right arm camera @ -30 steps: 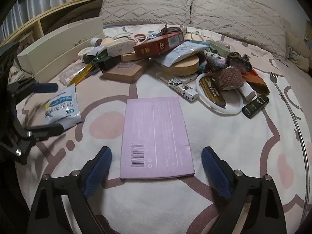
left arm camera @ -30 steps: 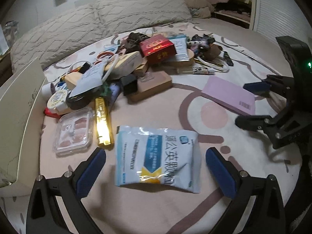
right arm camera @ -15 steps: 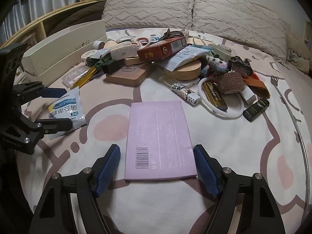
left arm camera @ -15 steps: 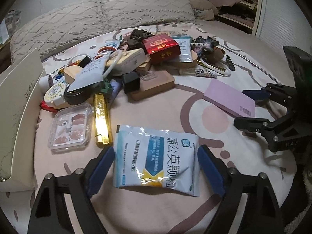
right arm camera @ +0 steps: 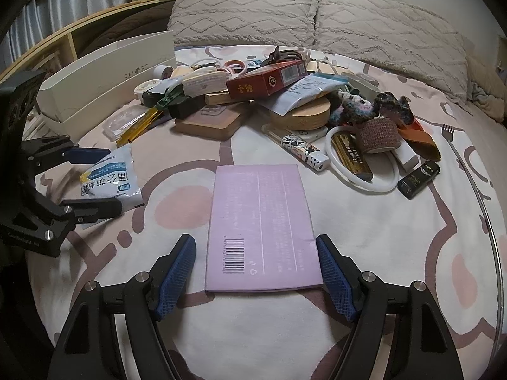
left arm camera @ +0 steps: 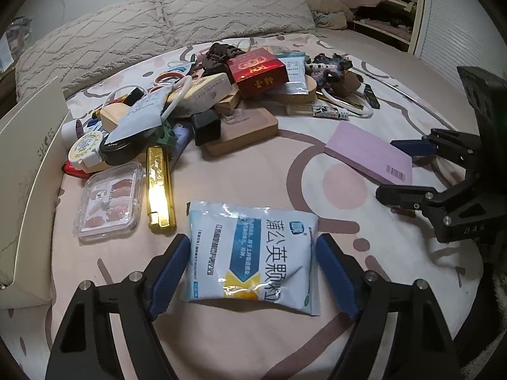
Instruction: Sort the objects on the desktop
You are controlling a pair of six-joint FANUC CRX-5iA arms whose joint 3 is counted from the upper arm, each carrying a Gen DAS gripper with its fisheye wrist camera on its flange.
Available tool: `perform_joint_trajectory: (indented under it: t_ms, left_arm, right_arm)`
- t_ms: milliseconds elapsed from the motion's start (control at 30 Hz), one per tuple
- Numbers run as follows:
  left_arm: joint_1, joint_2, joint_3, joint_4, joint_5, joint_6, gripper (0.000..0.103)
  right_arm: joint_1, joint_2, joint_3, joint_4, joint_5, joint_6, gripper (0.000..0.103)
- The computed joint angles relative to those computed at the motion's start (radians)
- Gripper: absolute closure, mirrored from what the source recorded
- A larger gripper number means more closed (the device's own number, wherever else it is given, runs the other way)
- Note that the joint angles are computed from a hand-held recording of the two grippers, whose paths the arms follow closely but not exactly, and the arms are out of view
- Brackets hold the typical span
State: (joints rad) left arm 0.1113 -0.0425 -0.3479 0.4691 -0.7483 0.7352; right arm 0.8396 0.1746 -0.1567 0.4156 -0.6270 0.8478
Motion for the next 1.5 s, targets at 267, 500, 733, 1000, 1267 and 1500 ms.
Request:
perform_joint_trajectory:
  t_ms: [267, 500, 733, 1000, 1267, 1500]
  left_arm:
    - [0.001, -0.004, -0.006, 0.001, -0.005, 0.001, 0.022]
    - [0.002, -0.011, -0.014, 0.012, 0.004, -0.007, 0.028]
    - [0.003, -0.019, -0.030, 0.037, 0.024, -0.017, 0.035]
    - [0.009, -0.027, -0.048, 0.085, 0.033, -0.038, 0.036]
    - [0.016, -0.045, -0.068, 0.134, 0.044, -0.064, 0.036]
    - [0.025, -0.065, -0.086, 0.186, 0.063, -0.096, 0.036]
  right_arm:
    - [-0.001, 0.001, 0.002, -0.001, -0.001, 0.002, 0.025]
    - [-0.008, -0.007, -0.011, 0.002, 0.018, -0.018, 0.032]
    - [0.000, -0.008, -0.023, 0.051, 0.019, -0.063, 0.035]
    - [0.001, -0.012, -0.025, 0.053, 0.026, -0.063, 0.035]
    - [-0.001, -0.040, -0.064, 0.114, 0.074, -0.145, 0.035]
    - [0.010, -0.040, -0.071, 0.165, 0.079, -0.191, 0.035]
